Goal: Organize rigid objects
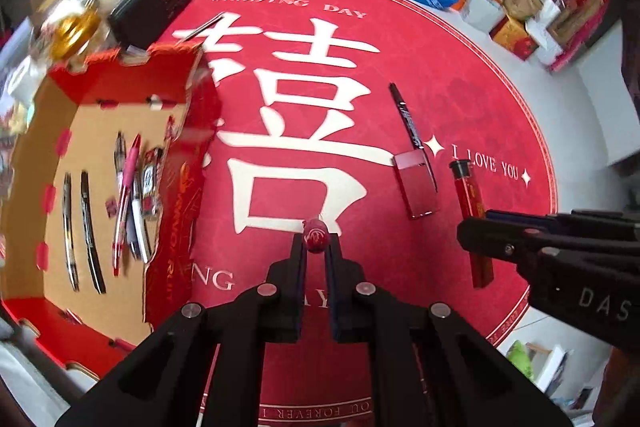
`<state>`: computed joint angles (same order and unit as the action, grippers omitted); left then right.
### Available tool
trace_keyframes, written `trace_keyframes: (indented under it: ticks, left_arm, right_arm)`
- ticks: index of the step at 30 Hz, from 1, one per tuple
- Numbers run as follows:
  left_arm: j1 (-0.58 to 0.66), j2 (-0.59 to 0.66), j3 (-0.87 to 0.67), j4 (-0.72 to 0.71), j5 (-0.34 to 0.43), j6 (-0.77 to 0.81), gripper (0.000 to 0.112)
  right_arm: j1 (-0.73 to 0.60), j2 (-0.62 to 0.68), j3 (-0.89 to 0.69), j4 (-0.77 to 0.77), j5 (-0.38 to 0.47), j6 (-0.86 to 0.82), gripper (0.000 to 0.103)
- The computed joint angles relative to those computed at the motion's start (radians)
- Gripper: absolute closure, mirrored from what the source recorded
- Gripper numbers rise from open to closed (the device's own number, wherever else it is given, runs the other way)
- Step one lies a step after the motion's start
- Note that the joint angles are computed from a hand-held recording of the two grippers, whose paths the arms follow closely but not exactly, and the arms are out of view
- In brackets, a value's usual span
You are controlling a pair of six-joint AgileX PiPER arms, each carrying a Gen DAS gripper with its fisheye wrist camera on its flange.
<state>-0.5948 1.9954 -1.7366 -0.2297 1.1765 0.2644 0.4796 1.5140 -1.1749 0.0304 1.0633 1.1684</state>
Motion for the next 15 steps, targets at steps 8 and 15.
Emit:
trace_keyframes:
  ticks: [8,15]
  left_arm:
    - [0.081,0.0,0.0,-0.033,0.015,0.034,0.104]
    - [0.076,0.011,-0.026,-0.042,0.022,0.023,0.112]
  right_arm:
    - [0.006,0.038,-0.046,0.006,0.017,-0.012,0.083]
    - [-0.004,0.035,-0.038,0.016,0.01,-0.021,0.083]
